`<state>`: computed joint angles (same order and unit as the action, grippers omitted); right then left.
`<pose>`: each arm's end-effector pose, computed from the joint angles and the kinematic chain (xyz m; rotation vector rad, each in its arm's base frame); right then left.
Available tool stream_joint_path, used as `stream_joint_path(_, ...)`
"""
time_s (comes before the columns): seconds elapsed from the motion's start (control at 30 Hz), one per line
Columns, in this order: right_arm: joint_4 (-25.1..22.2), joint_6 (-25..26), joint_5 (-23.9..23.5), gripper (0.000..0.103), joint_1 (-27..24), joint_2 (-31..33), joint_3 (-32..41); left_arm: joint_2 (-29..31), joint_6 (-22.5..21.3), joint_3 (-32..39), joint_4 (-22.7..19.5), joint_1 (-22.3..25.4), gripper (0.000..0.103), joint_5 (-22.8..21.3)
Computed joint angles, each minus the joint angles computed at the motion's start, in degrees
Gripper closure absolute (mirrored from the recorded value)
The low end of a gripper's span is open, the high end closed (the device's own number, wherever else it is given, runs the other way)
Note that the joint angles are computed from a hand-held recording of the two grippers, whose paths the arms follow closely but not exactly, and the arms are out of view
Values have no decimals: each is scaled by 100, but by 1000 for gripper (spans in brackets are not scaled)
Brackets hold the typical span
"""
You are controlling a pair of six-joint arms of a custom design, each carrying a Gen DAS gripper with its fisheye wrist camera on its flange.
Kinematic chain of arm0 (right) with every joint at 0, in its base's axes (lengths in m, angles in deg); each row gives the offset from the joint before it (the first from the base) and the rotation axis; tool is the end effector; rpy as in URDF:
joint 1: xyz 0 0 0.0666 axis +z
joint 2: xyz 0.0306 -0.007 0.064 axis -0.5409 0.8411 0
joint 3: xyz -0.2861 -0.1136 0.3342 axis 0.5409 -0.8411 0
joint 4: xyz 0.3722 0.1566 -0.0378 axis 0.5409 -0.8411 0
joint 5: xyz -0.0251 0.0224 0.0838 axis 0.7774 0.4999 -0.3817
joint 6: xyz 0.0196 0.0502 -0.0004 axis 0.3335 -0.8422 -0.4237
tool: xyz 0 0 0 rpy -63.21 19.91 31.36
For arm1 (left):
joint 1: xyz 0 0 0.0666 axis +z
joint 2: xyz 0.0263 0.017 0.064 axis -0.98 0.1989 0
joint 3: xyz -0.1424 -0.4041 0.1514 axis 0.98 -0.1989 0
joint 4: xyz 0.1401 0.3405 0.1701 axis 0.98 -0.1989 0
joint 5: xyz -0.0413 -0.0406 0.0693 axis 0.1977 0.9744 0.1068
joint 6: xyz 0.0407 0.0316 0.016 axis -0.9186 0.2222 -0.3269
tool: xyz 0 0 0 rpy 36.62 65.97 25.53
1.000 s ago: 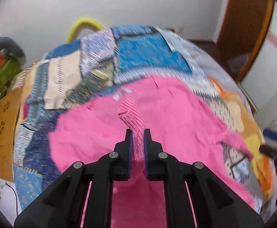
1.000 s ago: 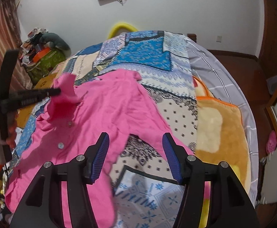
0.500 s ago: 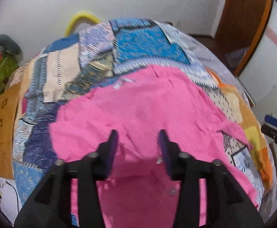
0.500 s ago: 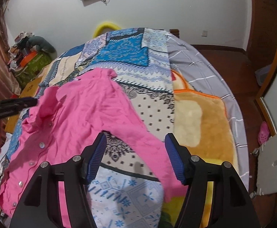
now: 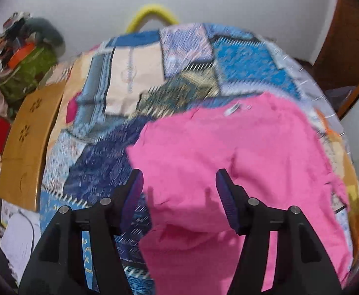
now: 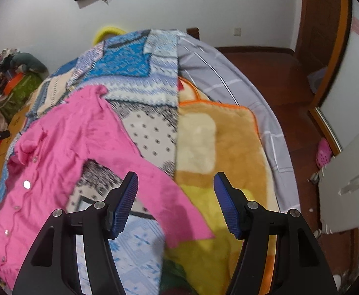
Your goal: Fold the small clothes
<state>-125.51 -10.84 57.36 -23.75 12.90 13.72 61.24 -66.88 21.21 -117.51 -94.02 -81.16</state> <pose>0.2560 0.0435 0.3997 -0.0579 2.5777 0.2315 0.3762 -0.0980 0.3773 -0.0425 2.6142 0.0549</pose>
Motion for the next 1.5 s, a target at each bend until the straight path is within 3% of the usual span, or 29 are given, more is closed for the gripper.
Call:
stream_joint_path(0.23, -203, 72, -141, 43, -342, 32, -319, 320, -133, -167, -153, -45, 42, 59)
stream_joint_path(0.6, -270, 24, -447, 43, -670, 48, -835, 800, -168, 286, -204, -929, 42, -64)
stream_joint_path(0.83, -196, -104, -710, 43, -850, -6, -1004, 763, -120, 396, -106, -1303, 42, 201)
stream_joint_path(1.0, 28, -250, -946, 43, -688, 95, -1130, 589, -294, 355, -80, -1483, 42, 21)
stream_joint_path(1.17, 295, -487, -1181, 65, -683, 200, -1218, 296, -326, 224, -84, -1345, 37, -153)
stream_joint_path(1.27, 399, -530, -1317, 83, -724, 189, -1227, 121, -309, 98, -50, -1185, 34, -337)
stream_joint_path(1.3, 417, -535, -1330, 93, -714, 197, -1216, 88, -307, 70, -67, -1124, 34, -381)
stream_joint_path(1.5, 531, -495, -1060, 96, -506, -18, -987, -96, -127, -136, -107, -694, 34, -275)
